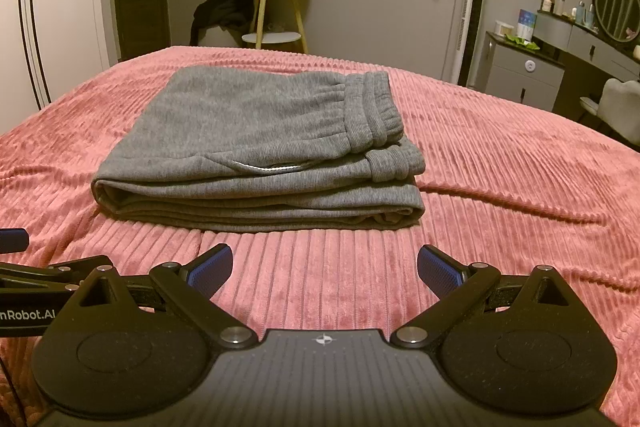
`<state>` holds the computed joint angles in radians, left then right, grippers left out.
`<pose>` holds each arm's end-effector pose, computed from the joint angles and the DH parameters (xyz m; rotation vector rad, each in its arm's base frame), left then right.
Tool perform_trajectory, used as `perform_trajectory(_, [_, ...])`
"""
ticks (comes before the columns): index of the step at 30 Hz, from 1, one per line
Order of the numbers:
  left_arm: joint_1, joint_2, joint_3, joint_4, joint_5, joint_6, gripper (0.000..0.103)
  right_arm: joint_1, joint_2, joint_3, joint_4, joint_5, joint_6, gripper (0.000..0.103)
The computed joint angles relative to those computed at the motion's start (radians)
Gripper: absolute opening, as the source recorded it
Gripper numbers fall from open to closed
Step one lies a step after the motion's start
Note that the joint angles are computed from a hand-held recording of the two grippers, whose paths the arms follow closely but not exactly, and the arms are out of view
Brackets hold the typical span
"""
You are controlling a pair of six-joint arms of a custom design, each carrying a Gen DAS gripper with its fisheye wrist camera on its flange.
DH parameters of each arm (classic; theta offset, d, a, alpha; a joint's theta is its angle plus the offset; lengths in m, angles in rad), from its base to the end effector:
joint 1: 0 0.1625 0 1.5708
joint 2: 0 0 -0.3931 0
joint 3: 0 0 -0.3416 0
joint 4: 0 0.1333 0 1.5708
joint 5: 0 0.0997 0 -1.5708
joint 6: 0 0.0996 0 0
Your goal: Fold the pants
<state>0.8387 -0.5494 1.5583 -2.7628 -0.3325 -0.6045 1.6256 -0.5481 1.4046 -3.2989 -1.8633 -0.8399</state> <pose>-0.2461 -0.6141 0.0649 -0.0031 2.0488 -1.0501 0.1426 -0.6897 0.1242 0.8907 -2.2374 0.8983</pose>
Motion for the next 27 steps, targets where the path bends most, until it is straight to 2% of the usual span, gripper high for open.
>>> perform_trajectory(19, [-0.001,0.002,0.008,-0.061,-0.017,0.045,0.103,0.001,0.003,-0.001,-0.008,-0.005,-0.013,0.099])
perform_trajectory(27, [-0.009,0.025,0.015,-0.187,-0.001,0.145,0.103,0.000,0.000,0.004,-0.014,0.001,-0.007,0.099])
